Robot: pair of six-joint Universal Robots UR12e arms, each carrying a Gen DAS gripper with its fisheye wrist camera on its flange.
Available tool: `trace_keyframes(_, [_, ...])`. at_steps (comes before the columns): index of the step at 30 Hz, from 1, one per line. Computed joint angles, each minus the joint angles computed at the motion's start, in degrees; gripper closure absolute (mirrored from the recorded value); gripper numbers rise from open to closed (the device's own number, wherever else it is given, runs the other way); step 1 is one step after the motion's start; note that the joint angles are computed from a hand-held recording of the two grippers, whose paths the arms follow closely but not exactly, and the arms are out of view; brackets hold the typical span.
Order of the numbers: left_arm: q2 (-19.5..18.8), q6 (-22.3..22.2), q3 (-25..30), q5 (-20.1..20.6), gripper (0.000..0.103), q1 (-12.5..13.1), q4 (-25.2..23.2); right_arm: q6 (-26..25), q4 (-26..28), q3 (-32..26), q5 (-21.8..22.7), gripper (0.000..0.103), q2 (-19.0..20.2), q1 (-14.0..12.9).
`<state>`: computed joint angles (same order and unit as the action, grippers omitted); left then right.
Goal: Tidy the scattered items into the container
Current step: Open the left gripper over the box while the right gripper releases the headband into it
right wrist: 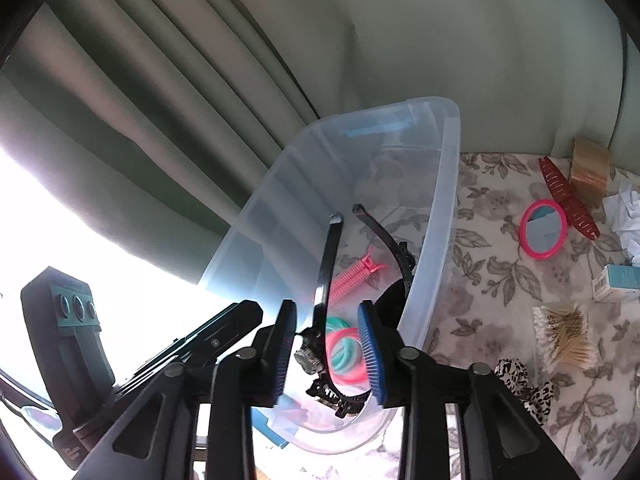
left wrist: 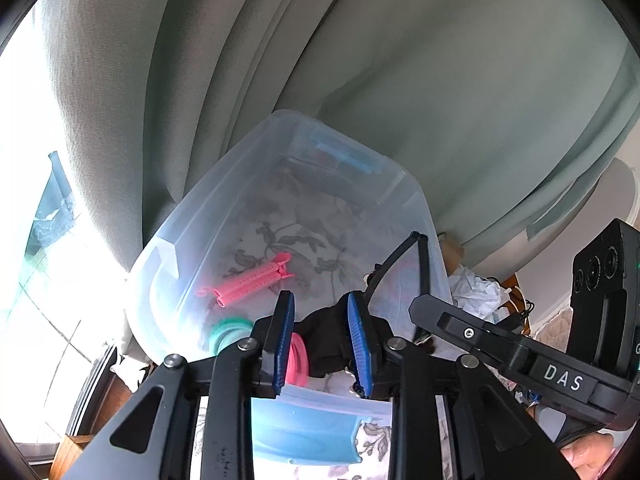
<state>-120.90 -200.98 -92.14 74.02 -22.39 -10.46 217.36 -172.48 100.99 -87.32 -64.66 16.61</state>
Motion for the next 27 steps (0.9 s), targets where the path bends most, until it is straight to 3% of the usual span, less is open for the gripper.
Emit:
trace_keyframes(5, [-0.1, -0.1, 0.0, 0.0, 0.065, 0.0, 0.5, -0.4, 0.0, 0.0, -0.5, 0.050, -0.1, 0.2])
trace_keyframes(11, [0.2, -0.1, -0.1, 1.5, 0.053, -0.3, 0.5, -1.0, 0.3, 0.0, -0.9, 0.045, -0.2, 0.6])
trace_keyframes(27, [1.7, 0.5, -0.5, 8.5, 0.041, -2.0, 0.4, -0.9, 0.6, 1.5, -5.7, 0.044, -2.4, 1.9])
